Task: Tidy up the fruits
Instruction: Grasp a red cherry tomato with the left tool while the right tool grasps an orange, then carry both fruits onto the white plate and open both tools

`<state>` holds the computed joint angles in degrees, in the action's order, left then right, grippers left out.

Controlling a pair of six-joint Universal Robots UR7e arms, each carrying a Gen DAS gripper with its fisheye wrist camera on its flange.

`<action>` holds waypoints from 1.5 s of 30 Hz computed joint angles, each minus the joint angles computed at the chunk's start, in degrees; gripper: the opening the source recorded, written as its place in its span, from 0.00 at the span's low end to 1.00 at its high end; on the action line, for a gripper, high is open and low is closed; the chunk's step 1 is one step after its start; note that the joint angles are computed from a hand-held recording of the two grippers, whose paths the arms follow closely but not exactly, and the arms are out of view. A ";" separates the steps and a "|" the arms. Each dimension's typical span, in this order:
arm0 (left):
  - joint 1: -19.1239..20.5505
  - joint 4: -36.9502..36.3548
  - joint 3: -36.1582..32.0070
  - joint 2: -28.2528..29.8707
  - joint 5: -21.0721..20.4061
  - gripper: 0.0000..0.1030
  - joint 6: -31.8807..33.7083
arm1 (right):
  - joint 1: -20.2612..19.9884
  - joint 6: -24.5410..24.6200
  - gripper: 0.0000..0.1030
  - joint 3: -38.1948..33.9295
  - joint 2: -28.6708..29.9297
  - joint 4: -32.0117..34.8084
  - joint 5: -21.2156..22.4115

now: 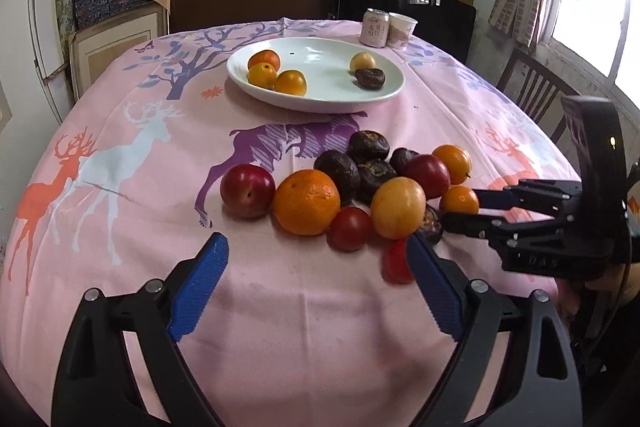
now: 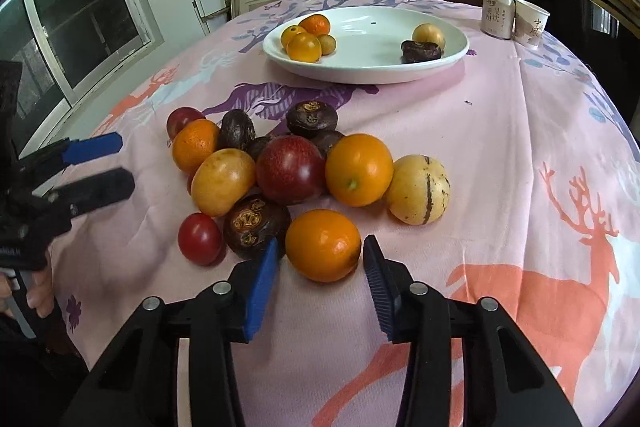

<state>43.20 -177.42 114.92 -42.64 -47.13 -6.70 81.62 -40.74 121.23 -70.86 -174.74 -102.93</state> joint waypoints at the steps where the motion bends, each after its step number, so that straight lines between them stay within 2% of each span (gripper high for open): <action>1: 0.02 0.53 -0.01 0.13 -0.60 0.85 0.02 | -0.46 0.88 0.43 -0.34 -0.15 1.08 0.81; 3: -0.13 1.56 -0.29 0.72 -0.99 0.85 0.07 | -1.29 1.67 0.42 -0.39 -0.59 2.06 2.50; 4: -0.29 1.90 -0.43 1.18 -1.00 0.85 0.20 | -1.87 1.53 0.37 -0.06 -0.98 1.97 3.96; 6: -0.75 2.20 -0.77 2.18 -0.80 0.85 0.59 | -2.60 1.49 0.37 1.17 -1.89 0.37 5.62; 8: -1.71 1.84 -1.09 3.67 0.76 0.78 2.17 | -3.54 0.85 0.36 2.89 -3.52 -1.37 8.48; 9: -1.97 2.46 -1.47 4.19 0.96 0.71 2.45 | -4.17 0.60 0.36 3.78 -4.38 -2.48 9.90; 13: -1.72 5.25 -3.45 5.89 -0.63 0.59 1.61 | -6.68 1.80 0.37 5.56 -6.69 -4.73 13.63; 14: -1.77 5.11 -3.77 6.44 -0.34 0.54 1.76 | -7.15 2.13 0.37 5.63 -6.98 -4.77 13.94; 16: -1.55 5.17 -4.38 7.12 -0.51 0.34 1.65 | -7.95 2.49 0.37 5.63 -7.24 -4.53 14.30; 18: -1.49 4.16 -4.35 7.33 -1.92 0.26 1.94 | -8.53 2.93 0.37 5.56 -7.41 -4.05 14.83; 27: -2.56 0.24 -1.14 3.82 -3.62 0.26 1.42 | -8.94 2.45 0.37 6.14 -8.34 -4.17 16.56; 36: -2.14 -2.94 -0.71 1.21 -2.93 0.26 2.20 | -7.71 2.71 0.37 5.59 -10.90 -2.13 16.68; 41: -0.57 -1.98 -3.73 0.90 -4.37 0.26 3.95 | -5.86 2.56 0.37 2.90 -11.33 -1.07 15.38; 45: 1.09 0.42 -9.83 2.83 -5.95 0.26 6.28 | -3.70 3.00 0.37 -1.99 -8.82 0.38 13.58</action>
